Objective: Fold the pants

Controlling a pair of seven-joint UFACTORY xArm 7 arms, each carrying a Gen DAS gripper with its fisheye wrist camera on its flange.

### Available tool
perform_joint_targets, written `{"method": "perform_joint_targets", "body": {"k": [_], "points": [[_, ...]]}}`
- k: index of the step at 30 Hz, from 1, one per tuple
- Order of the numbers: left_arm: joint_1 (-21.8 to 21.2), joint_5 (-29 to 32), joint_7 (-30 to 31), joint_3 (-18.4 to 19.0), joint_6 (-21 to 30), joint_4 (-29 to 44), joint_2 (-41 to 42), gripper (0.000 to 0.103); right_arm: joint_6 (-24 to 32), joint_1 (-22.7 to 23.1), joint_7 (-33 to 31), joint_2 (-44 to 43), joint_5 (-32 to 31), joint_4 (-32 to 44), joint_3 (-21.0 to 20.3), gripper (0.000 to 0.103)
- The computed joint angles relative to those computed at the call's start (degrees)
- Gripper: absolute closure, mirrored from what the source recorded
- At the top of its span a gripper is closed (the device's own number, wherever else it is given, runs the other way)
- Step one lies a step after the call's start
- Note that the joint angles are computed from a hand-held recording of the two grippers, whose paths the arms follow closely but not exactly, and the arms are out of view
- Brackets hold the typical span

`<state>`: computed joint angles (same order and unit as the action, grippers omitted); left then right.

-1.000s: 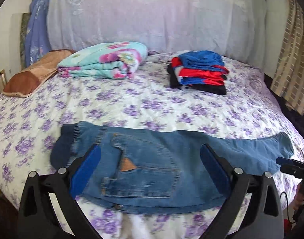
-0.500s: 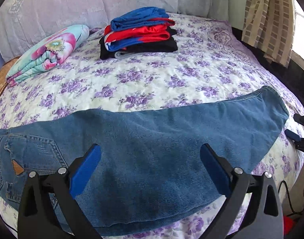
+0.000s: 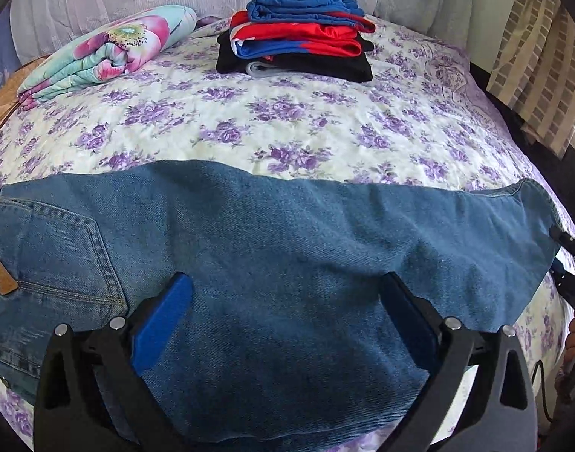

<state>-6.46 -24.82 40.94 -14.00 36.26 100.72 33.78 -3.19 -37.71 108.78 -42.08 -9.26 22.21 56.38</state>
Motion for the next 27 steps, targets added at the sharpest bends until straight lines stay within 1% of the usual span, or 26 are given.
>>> {"method": "perform_joint_targets", "body": {"k": [2, 4, 6, 7, 9, 10, 11, 13, 15, 16, 18, 20, 22, 24, 26, 27], "points": [[0.5, -1.1, 0.7, -0.6, -1.7, -0.6, -0.7, 0.005, -2.5, -0.4, 2.1, -1.5, 1.4, -1.8, 1.1, 0.068], [0.7, -2.1, 1.7, -1.2, -3.3, -1.2, -1.3, 0.005, -1.7, 0.2, 1.7, -1.6, 1.5, -1.8, 1.0, 0.069], [0.2, -1.7, 2.7, -1.3, -4.3, -1.5, -1.5, 0.005, 0.5, 0.2, 0.7, -0.6, 0.8, -0.5, 0.8, 0.064], [-0.8, -0.5, 2.3, -0.6, -4.9, -1.7, -1.2, 0.005, 0.9, 0.0, 0.9, -0.5, 0.6, -0.1, 1.0, 0.062], [-2.7, 2.7, 0.2, 1.1, -4.4, -0.9, 0.1, 0.004, 2.5, -0.5, 0.6, 0.8, -0.3, 1.4, 0.9, 0.055], [-3.4, 4.3, -1.1, 1.9, -3.5, 0.0, 1.1, 0.004, 2.9, -1.3, 0.4, 1.4, -1.0, 2.2, 1.1, 0.053], [-3.2, 4.5, -1.2, 1.6, -3.5, -0.1, 1.3, 0.004, 2.9, -2.4, 0.4, 1.7, -1.7, 2.8, 1.6, 0.053], [-2.5, 4.4, -1.1, 0.8, -3.3, 0.0, 1.2, 0.004, 1.9, -5.2, 0.7, 1.7, -2.7, 3.5, 3.4, 0.055], [-2.3, 4.6, -1.0, 0.6, -3.6, -0.1, 1.2, 0.004, 1.2, -7.2, 1.7, 0.1, -2.8, 3.6, 5.4, 0.069], [-2.2, 4.7, -1.0, 0.6, -3.7, -0.1, 1.2, 0.004, -0.8, -8.3, 2.3, -1.1, -2.6, 3.1, 6.5, 0.075], [-2.0, 4.8, -1.0, 0.4, -3.4, 0.1, 1.4, 0.004, -2.8, -8.5, 3.0, -2.8, -1.3, 1.9, 7.5, 0.081], [-2.1, 4.9, -1.0, 0.3, -3.8, -0.3, 1.2, 0.004, -2.9, -7.7, 3.1, -4.3, -0.2, 1.1, 7.6, 0.083], [-1.9, 4.9, -0.9, 0.2, -3.7, -0.3, 1.1, 0.004, -2.1, -6.7, 2.9, -5.1, 0.3, 0.7, 7.1, 0.084], [-2.0, 4.9, -1.6, 0.5, -4.0, -0.5, 0.9, 0.004, 0.0, -5.8, 2.4, -5.7, 0.2, 1.3, 6.3, 0.086], [-1.1, 3.9, -2.0, 0.3, -4.9, -0.9, 0.3, 0.005, 3.7, -4.9, 0.9, -6.4, -1.2, 2.9, 5.4, 0.087], [-0.3, 3.0, -2.0, 0.2, -6.3, -1.3, -0.2, 0.005, 5.9, -4.6, 0.0, -6.7, -2.3, 4.0, 5.0, 0.088]]}}
